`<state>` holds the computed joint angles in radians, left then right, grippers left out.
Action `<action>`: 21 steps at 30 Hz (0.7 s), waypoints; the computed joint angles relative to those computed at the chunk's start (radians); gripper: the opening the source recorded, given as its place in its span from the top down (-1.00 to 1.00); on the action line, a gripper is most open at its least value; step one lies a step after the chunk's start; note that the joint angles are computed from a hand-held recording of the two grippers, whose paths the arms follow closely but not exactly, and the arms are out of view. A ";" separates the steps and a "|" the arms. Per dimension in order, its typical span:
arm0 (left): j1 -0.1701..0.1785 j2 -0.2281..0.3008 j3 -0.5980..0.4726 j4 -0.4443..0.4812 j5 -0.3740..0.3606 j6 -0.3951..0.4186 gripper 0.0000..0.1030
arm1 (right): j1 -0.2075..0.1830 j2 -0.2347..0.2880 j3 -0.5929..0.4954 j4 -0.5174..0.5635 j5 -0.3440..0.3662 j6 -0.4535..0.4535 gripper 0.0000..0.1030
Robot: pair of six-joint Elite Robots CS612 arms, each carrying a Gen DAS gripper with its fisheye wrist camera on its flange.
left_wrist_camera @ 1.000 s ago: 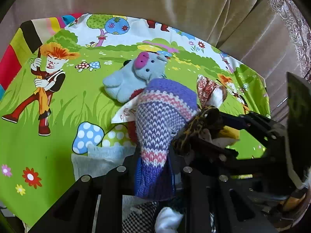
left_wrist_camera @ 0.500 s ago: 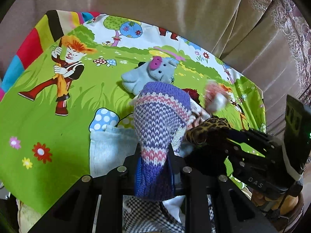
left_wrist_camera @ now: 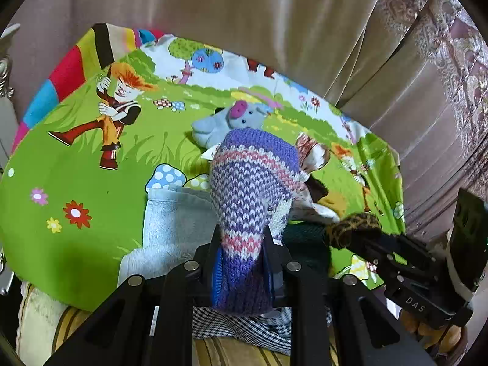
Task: Organize soft objects
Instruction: 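Carry the sock and leopard cloth over the box and open both tools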
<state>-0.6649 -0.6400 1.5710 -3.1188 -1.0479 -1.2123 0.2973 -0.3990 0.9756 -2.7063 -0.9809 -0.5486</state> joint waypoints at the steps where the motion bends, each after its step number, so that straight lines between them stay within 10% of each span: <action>1: -0.005 -0.002 0.003 -0.005 0.013 -0.004 0.56 | -0.004 -0.007 0.015 -0.012 -0.002 0.009 0.33; 21: -0.072 -0.001 -0.036 -0.056 0.076 0.070 0.56 | -0.062 -0.122 0.251 -0.244 -0.062 0.126 0.33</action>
<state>-0.7369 -0.6411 1.5351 -3.1752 -0.9716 -1.1419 0.2357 -0.5212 1.2263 -2.9504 -1.0430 -0.4227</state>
